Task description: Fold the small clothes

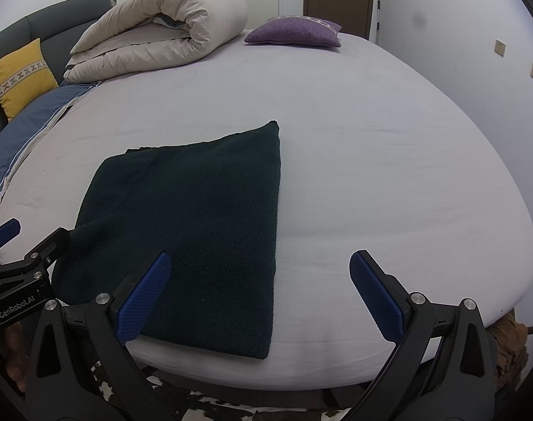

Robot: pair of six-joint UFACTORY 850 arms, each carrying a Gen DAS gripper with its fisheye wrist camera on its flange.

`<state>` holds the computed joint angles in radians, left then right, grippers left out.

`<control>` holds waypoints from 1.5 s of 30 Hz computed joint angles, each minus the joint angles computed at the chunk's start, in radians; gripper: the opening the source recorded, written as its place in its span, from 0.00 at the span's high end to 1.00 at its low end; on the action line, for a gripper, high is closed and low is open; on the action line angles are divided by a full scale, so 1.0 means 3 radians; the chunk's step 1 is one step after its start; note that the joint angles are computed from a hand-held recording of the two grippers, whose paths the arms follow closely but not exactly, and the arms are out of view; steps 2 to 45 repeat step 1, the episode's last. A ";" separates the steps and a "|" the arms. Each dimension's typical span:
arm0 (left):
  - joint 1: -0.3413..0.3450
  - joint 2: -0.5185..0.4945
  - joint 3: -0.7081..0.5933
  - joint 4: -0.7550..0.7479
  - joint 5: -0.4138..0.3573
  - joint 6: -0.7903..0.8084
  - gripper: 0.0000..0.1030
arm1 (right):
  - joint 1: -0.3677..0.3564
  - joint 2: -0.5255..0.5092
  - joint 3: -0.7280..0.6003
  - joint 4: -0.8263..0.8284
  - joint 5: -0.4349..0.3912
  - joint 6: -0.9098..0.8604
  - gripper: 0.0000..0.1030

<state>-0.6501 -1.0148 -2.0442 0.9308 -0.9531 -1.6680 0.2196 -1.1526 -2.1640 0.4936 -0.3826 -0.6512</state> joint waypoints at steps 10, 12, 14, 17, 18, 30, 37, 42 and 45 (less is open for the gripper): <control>0.0002 0.0001 -0.0009 -0.0004 -0.0007 0.0013 0.00 | -0.0005 -0.0034 -0.0060 -0.0021 -0.0030 0.0018 0.00; 0.0002 0.0001 -0.0009 -0.0004 -0.0007 0.0013 0.00 | -0.0005 -0.0034 -0.0060 -0.0021 -0.0030 0.0018 0.00; 0.0002 0.0001 -0.0009 -0.0004 -0.0007 0.0013 0.00 | -0.0005 -0.0034 -0.0060 -0.0021 -0.0030 0.0018 0.00; 0.0002 0.0001 -0.0009 -0.0004 -0.0007 0.0013 0.00 | -0.0005 -0.0034 -0.0060 -0.0021 -0.0030 0.0018 0.00; 0.0002 0.0001 -0.0009 -0.0004 -0.0007 0.0013 0.00 | -0.0005 -0.0034 -0.0060 -0.0021 -0.0030 0.0018 0.00; 0.0002 0.0001 -0.0009 -0.0004 -0.0007 0.0013 0.00 | -0.0005 -0.0034 -0.0060 -0.0021 -0.0030 0.0018 0.00; 0.0002 0.0001 -0.0009 -0.0004 -0.0007 0.0013 0.00 | -0.0005 -0.0034 -0.0060 -0.0021 -0.0030 0.0018 0.00; 0.0002 0.0001 -0.0009 -0.0004 -0.0007 0.0013 0.00 | -0.0005 -0.0034 -0.0060 -0.0021 -0.0030 0.0018 0.00; 0.0002 0.0001 -0.0009 -0.0004 -0.0007 0.0013 0.00 | -0.0005 -0.0034 -0.0060 -0.0021 -0.0030 0.0018 0.00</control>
